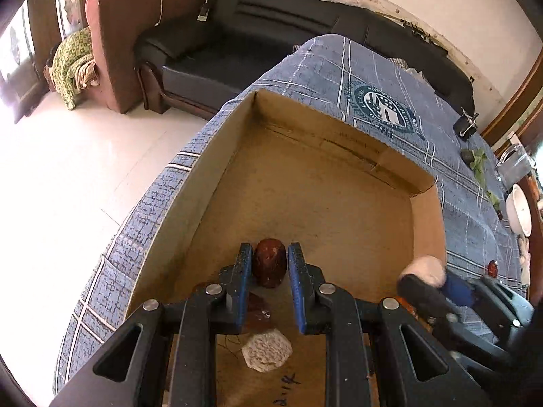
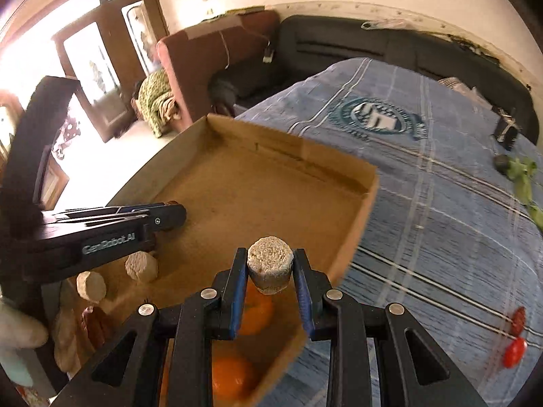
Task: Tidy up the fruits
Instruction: 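Carry the date and cube into the tray and open both tools, then move both tools back to the table while the right tool grasps the red tomato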
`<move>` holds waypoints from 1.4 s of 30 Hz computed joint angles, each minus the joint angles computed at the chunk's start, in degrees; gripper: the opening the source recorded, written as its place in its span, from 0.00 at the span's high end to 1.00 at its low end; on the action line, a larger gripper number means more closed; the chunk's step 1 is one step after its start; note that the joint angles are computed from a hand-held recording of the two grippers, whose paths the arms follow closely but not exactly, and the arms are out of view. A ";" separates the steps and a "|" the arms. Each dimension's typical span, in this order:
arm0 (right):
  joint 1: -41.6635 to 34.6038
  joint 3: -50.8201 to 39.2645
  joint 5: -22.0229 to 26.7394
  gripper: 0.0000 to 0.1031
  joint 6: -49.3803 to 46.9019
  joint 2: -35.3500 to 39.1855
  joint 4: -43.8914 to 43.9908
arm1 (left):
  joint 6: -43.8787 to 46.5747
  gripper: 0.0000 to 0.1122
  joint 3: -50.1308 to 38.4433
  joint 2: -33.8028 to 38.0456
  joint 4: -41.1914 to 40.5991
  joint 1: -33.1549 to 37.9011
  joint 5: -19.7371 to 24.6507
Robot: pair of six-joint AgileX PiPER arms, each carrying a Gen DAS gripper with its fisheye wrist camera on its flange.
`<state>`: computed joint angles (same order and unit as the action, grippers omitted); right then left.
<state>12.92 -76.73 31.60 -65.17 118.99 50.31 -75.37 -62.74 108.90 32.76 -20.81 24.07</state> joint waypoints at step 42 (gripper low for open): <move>-38.74 13.60 14.88 0.38 -24.73 -8.87 12.60 | -31.30 0.31 -16.96 3.27 24.29 -41.43 36.20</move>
<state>-25.82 -63.13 46.48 -89.90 110.13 62.91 -106.67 -79.70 112.18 57.05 -62.24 60.27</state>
